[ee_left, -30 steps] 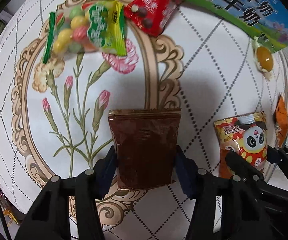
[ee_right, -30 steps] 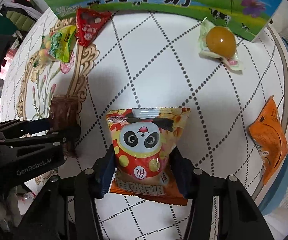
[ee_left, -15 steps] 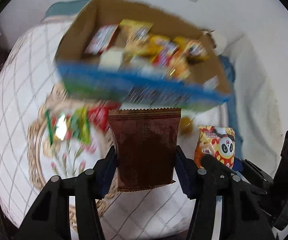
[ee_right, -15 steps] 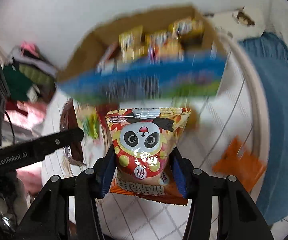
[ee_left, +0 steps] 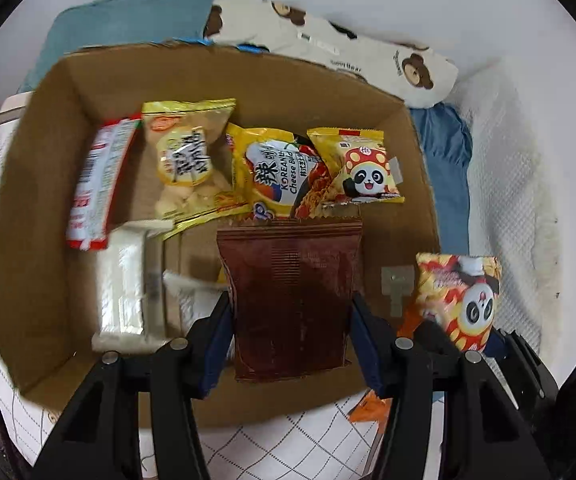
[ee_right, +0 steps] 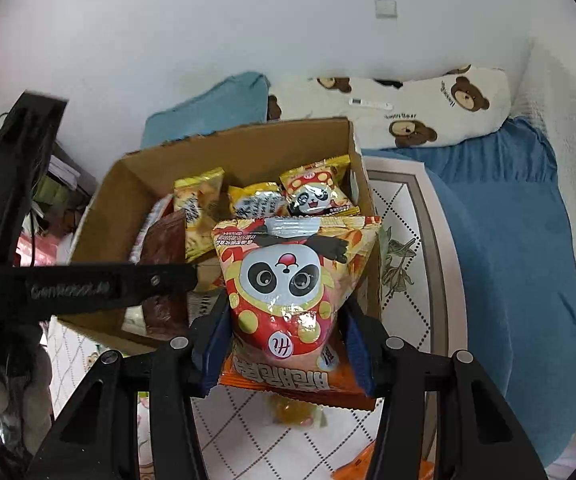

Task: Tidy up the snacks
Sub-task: 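Carry both packets into the box and open both tools, then move both tools back over the green candy bag and orange packet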

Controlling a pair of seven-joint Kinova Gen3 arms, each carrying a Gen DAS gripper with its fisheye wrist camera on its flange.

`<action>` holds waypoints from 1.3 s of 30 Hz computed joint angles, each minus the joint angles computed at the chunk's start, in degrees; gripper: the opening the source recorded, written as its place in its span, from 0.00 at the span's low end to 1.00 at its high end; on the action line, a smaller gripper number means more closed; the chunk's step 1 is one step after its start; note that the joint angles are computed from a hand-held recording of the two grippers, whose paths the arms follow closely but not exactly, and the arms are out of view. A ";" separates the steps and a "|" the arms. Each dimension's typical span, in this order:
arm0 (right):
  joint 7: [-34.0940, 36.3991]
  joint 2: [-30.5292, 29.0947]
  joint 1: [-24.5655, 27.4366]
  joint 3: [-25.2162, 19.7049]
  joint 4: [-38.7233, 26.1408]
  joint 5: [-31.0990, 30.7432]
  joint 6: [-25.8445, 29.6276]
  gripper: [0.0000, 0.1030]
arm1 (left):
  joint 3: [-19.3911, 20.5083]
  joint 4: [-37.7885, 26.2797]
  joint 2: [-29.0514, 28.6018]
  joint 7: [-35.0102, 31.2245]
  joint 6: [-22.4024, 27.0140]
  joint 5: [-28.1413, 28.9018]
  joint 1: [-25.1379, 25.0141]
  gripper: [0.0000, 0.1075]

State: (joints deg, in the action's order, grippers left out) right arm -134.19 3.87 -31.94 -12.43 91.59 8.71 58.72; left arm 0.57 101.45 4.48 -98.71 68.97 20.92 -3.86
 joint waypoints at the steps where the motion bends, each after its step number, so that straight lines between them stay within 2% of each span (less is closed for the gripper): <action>1: 0.43 0.76 0.17 0.11 0.15 -0.31 -0.40 0.52 | 0.28 -0.57 0.89 0.37 0.07 -0.24 0.34 0.49; 7: 4.71 4.38 1.59 1.27 -1.26 -4.45 -1.10 0.54 | 1.08 -2.11 4.61 1.19 2.05 -0.99 0.99 0.49; 8: 5.61 4.78 2.17 1.49 -1.40 -6.12 -1.02 0.60 | 1.08 -2.05 4.83 1.26 2.40 -0.85 0.87 0.49; 9: 5.99 5.21 2.43 1.67 -1.60 -7.07 -0.72 0.73 | 1.05 -1.88 5.03 0.89 2.67 -0.33 0.56 0.49; 11: 6.05 6.03 2.24 1.96 -2.30 -7.34 0.51 0.85 | 1.11 -1.74 4.93 1.33 2.53 -1.18 0.81 0.54; 13: 5.96 6.40 1.97 2.13 -2.71 -7.35 1.41 0.88 | 1.06 -1.53 4.49 1.34 2.42 -1.60 0.79 0.77; 14: 6.22 6.45 2.02 2.18 -2.86 -7.62 1.59 0.90 | 1.02 -1.47 4.19 1.45 2.40 -1.82 0.80 0.82; 17: 5.51 7.29 1.11 2.26 -4.14 -6.87 3.08 0.95 | 0.89 -1.36 3.11 1.85 2.21 -3.02 0.98 0.85; 19: 4.63 8.26 -0.06 2.33 -5.42 -5.24 4.52 0.96 | 0.70 -1.36 2.57 2.01 2.35 -3.45 0.89 0.90; 24: 2.97 8.85 -1.64 2.57 -6.44 -3.23 5.97 0.96 | -0.08 -0.46 -0.08 1.46 1.84 -4.11 0.20 0.90; 39: -4.85 6.15 -6.01 1.42 -5.05 2.92 5.34 0.96 | -2.56 6.81 -15.33 3.02 -4.39 -14.01 -0.69 0.90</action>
State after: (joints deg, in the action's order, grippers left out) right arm -139.04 10.02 -37.95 -11.00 86.54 11.63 64.06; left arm -1.99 108.26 -10.85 -95.69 64.58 6.91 -4.55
